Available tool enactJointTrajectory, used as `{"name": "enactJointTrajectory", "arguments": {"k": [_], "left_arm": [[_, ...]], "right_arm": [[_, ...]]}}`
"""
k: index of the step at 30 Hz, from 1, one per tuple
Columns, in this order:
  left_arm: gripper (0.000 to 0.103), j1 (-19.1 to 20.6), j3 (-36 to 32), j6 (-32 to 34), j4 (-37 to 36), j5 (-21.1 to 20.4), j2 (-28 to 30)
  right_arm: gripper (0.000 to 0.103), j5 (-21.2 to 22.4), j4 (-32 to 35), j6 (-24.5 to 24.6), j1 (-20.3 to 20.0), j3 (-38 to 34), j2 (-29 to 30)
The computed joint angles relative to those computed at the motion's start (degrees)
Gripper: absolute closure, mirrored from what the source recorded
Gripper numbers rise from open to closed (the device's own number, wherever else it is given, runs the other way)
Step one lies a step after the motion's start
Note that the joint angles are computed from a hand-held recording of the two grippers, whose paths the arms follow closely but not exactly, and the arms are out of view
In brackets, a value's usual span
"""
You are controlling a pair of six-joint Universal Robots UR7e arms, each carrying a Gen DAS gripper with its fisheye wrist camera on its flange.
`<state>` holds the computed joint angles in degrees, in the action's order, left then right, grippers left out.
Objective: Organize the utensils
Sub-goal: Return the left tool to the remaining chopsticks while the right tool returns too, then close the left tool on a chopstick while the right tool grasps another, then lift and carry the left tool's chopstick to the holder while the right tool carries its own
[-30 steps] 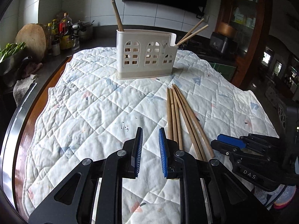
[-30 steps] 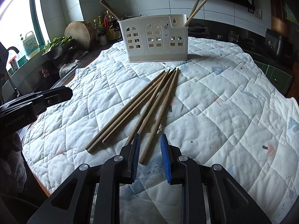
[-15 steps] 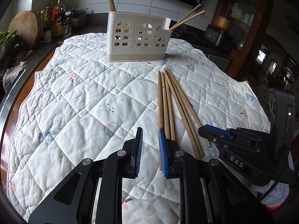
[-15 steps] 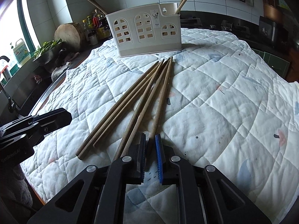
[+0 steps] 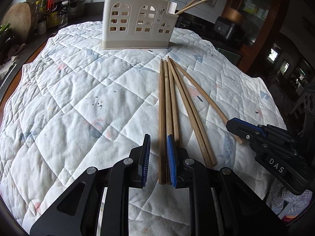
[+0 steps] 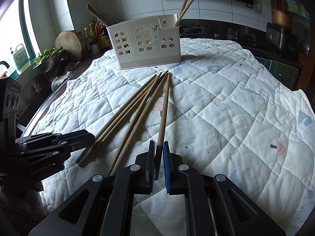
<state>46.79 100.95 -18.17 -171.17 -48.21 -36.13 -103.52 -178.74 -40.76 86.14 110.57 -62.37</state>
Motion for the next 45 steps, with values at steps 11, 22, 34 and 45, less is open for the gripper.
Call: {"name": "enactJointTrajectory", "arguments": {"k": [11,22,34,45], "left_arm": [[0.086,0.19,-0.86,-0.09,0.92,1.47,0.92],[0.089,-1.28,-1.50,-0.31,2.07,5.97,2.38],[0.097,-2.18,-0.83,2.04,-0.40,5.27,0.69],[0.097,-3.79,-1.17,9.65,-8.84,5.58,-1.98]], "right_arm": [[0.095,-0.49,0.17,-0.04,-0.43,0.20,-0.17],[0.095,-1.57,1.50,0.18,-0.82,-0.16,0.58],[0.095,-0.49,-1.98,-1.70,-0.11,0.77,-1.28],[0.096,4.09,-1.99,-5.55,4.15,-3.86,-4.05]]}}
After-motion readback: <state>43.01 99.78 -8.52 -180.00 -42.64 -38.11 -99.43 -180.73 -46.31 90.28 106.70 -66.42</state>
